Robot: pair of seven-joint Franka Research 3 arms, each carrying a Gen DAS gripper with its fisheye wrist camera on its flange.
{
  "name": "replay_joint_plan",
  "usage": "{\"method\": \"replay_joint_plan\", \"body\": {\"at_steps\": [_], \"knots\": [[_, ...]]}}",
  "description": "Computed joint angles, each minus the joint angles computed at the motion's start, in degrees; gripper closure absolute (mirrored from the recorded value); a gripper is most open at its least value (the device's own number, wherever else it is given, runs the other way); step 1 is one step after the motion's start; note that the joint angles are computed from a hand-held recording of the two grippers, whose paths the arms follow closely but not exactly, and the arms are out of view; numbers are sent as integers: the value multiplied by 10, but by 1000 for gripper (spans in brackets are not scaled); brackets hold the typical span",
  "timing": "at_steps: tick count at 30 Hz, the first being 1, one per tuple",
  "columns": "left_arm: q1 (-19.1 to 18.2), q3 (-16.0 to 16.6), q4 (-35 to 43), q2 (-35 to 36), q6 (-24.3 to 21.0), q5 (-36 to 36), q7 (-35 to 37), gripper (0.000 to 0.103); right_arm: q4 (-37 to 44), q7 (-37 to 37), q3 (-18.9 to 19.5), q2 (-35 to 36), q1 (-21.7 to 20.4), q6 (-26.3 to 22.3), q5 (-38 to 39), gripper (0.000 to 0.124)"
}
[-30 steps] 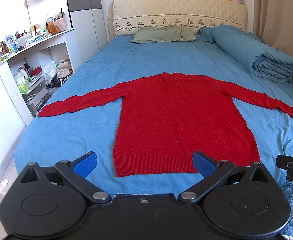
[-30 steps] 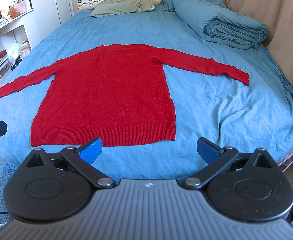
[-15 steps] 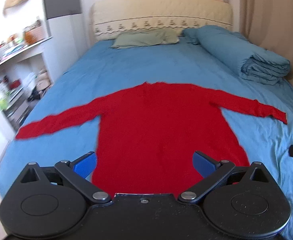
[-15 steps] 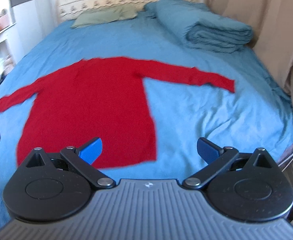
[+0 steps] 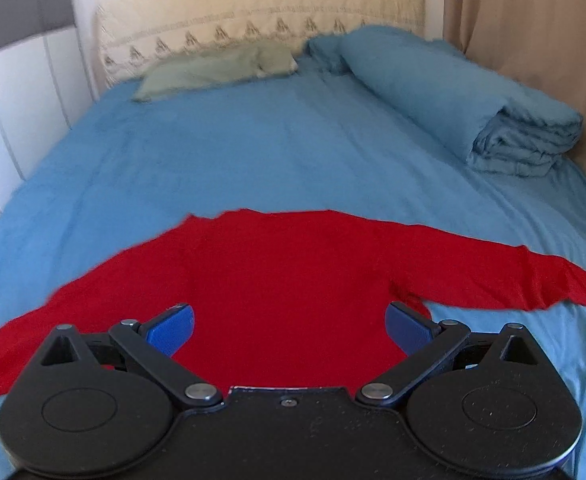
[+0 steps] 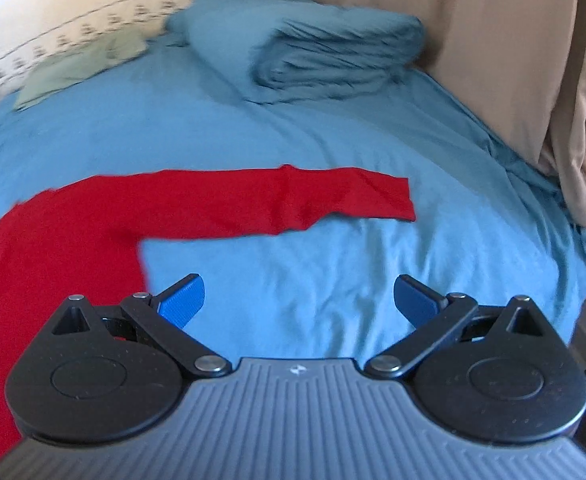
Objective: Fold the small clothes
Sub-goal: 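Move the right tool to the sweater's sleeve cuff and close on it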
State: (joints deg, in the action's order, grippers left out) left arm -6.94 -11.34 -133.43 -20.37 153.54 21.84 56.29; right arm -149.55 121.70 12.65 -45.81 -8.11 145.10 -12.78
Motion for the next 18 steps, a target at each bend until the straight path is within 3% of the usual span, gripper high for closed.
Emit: {"method": "replay_joint_plan", "body": {"at_steps": [4, 8, 14, 18], "knots": [[-1, 4, 82, 121, 9, -16, 5, 0, 23, 53, 12, 113, -57, 66, -28, 21], [-7, 4, 157, 207, -23, -16, -8, 0, 60, 114, 9, 213, -90, 100, -75, 21], [-24, 8, 277, 316, -99, -35, -8, 0, 92, 195, -52, 306, -81, 153, -80, 21], [-34, 9, 344, 371, -152, -46, -4, 0, 106, 214, -96, 338, -58, 168, -50, 29]]}}
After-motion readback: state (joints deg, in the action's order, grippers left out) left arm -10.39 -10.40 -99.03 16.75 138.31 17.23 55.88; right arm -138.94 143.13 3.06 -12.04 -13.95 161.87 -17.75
